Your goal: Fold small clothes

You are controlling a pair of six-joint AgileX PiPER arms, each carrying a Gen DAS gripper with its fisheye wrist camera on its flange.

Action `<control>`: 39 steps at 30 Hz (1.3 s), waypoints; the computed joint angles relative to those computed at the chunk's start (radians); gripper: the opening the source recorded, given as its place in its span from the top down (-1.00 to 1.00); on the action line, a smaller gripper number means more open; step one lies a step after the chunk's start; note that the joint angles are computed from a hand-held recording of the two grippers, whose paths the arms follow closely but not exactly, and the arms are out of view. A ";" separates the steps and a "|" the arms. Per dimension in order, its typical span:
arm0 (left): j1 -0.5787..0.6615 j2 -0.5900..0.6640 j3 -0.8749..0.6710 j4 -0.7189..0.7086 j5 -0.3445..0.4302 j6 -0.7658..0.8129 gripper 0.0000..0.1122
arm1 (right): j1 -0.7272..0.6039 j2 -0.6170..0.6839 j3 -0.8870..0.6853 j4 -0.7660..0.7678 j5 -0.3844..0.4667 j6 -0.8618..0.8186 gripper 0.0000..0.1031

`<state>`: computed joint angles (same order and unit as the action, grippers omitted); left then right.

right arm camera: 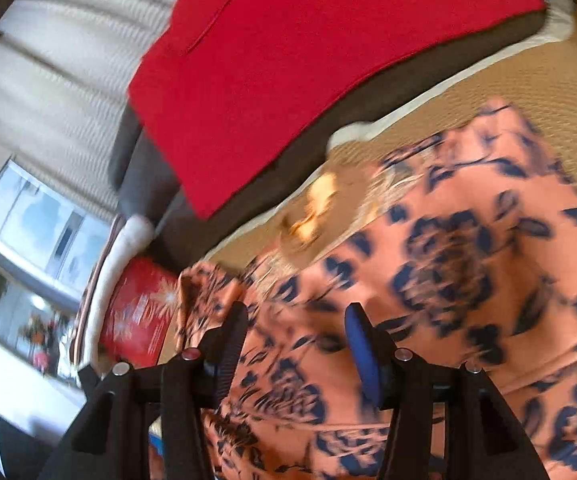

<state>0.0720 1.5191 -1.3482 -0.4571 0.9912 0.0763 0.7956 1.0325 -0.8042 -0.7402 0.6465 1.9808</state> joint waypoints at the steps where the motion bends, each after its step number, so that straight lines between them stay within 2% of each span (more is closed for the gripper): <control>1: 0.019 0.014 -0.005 -0.012 0.004 0.007 0.49 | -0.011 0.020 -0.008 0.037 -0.023 -0.039 -0.06; 4: 0.077 0.056 -0.021 -0.062 0.010 -0.001 0.49 | -0.067 0.088 -0.034 0.228 -0.057 -0.213 -0.06; 6: 0.084 0.080 -0.040 -0.050 -0.019 -0.034 0.48 | -0.107 0.114 -0.033 0.351 -0.071 -0.321 -0.07; 8: 0.084 0.084 -0.052 -0.006 -0.069 -0.062 0.42 | -0.115 0.098 -0.014 0.358 -0.088 -0.313 -0.07; 9: 0.082 0.083 -0.054 0.013 -0.098 -0.066 0.23 | -0.116 0.079 -0.004 0.353 -0.093 -0.308 -0.07; 10: 0.081 0.087 -0.065 0.024 -0.109 -0.070 -0.09 | -0.113 0.066 -0.001 0.343 -0.091 -0.298 -0.07; 12: 0.093 0.099 -0.076 0.012 -0.116 -0.054 -0.38 | -0.103 0.050 0.001 0.329 -0.076 -0.289 -0.07; 15: 0.114 0.129 -0.087 -0.025 -0.117 -0.022 -0.39 | -0.113 0.041 0.008 0.371 -0.080 -0.335 -0.07; 18: 0.114 0.187 -0.139 -0.003 -0.083 -0.034 -0.39 | -0.123 0.045 0.004 0.397 -0.083 -0.372 -0.06; 20: 0.110 0.175 -0.124 -0.010 -0.134 -0.013 -0.39 | -0.127 0.049 -0.003 0.407 -0.084 -0.388 -0.06; 23: 0.080 0.200 -0.157 0.021 -0.152 -0.003 -0.39 | -0.142 0.060 -0.010 0.431 -0.091 -0.418 -0.06; 24: 0.075 0.206 -0.163 0.017 -0.156 0.005 -0.35 | -0.145 0.063 -0.010 0.432 -0.093 -0.418 -0.06; 26: 0.056 0.229 -0.187 0.026 -0.162 0.019 -0.07 | -0.142 0.064 -0.009 0.425 -0.093 -0.406 -0.06; 28: 0.037 0.251 -0.212 0.055 -0.152 0.031 0.39 | -0.140 0.060 -0.008 0.422 -0.091 -0.402 -0.06; 29: 0.024 0.270 -0.230 0.074 -0.154 0.030 0.46 | -0.141 0.060 -0.007 0.423 -0.091 -0.402 -0.06; 32: 0.010 0.302 -0.266 0.078 -0.171 0.067 0.87 | -0.146 0.062 -0.004 0.428 -0.101 -0.406 -0.06; 36: 0.043 0.291 -0.287 -0.055 -0.124 0.131 0.90 | -0.138 0.062 -0.007 0.407 -0.093 -0.389 -0.07; 39: 0.051 0.188 -0.237 -0.227 -0.094 0.297 0.90 | -0.115 0.054 -0.018 0.340 -0.065 -0.329 -0.07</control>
